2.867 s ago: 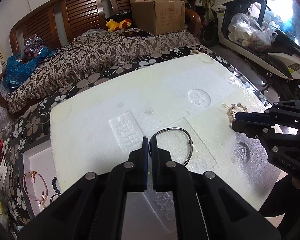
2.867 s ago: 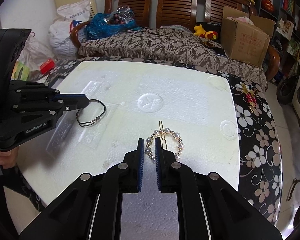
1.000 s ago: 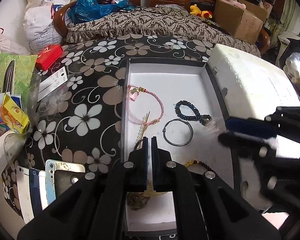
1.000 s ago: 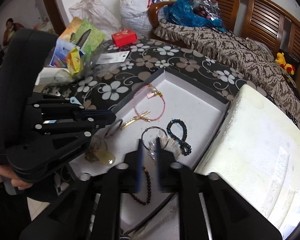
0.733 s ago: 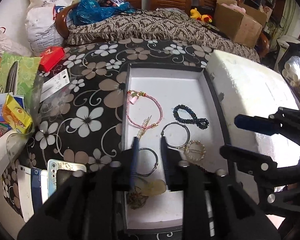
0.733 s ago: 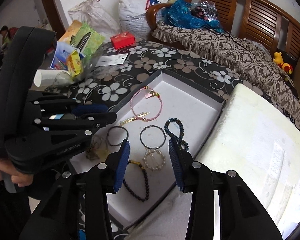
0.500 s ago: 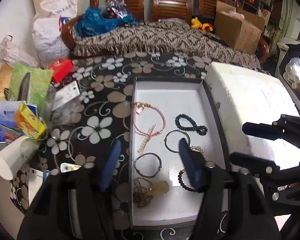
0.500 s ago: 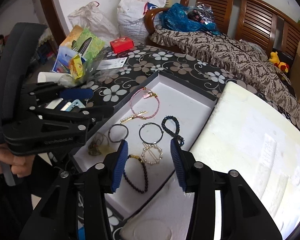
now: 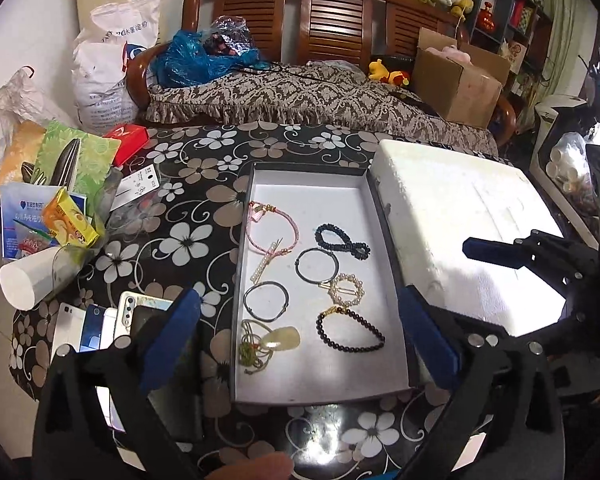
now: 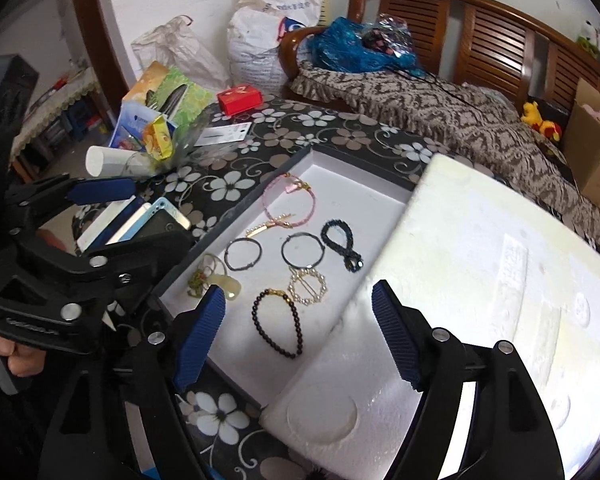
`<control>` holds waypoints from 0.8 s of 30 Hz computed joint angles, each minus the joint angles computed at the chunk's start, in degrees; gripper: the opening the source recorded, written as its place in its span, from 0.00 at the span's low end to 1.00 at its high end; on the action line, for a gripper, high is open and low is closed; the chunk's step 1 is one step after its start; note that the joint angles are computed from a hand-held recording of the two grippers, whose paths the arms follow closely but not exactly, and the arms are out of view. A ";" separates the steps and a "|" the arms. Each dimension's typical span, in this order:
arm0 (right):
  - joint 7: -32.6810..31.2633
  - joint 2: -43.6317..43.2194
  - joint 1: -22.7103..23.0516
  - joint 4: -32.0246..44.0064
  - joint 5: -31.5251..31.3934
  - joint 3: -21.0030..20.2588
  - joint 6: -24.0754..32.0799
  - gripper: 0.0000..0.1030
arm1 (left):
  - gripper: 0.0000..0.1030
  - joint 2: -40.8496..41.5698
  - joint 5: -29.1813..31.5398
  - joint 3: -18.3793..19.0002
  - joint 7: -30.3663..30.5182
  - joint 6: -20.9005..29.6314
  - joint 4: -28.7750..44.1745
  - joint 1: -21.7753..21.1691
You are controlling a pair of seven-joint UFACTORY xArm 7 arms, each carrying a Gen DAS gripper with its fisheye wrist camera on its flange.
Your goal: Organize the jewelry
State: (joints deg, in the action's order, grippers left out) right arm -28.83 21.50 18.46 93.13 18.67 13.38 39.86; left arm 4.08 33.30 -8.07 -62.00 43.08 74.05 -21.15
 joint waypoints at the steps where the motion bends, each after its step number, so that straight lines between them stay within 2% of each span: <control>1: 0.67 -0.29 0.19 -0.49 -0.37 -0.32 -0.46 0.77 | 0.95 0.06 0.12 -0.05 -0.06 0.43 0.09 -0.09; 7: 2.53 -0.84 0.39 -1.68 -1.54 -0.68 -1.53 0.81 | 0.95 -0.37 1.73 -0.21 -0.97 1.25 -0.24 -0.45; 24: 1.84 -0.68 0.45 -1.43 -1.91 -0.34 -1.27 0.82 | 0.95 -0.91 2.35 -0.50 -0.93 1.30 -0.70 -0.12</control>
State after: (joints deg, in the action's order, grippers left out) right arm -26.99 20.82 18.91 91.70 16.76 13.03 38.60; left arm 3.17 35.65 -8.57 -62.93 44.37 73.35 -21.27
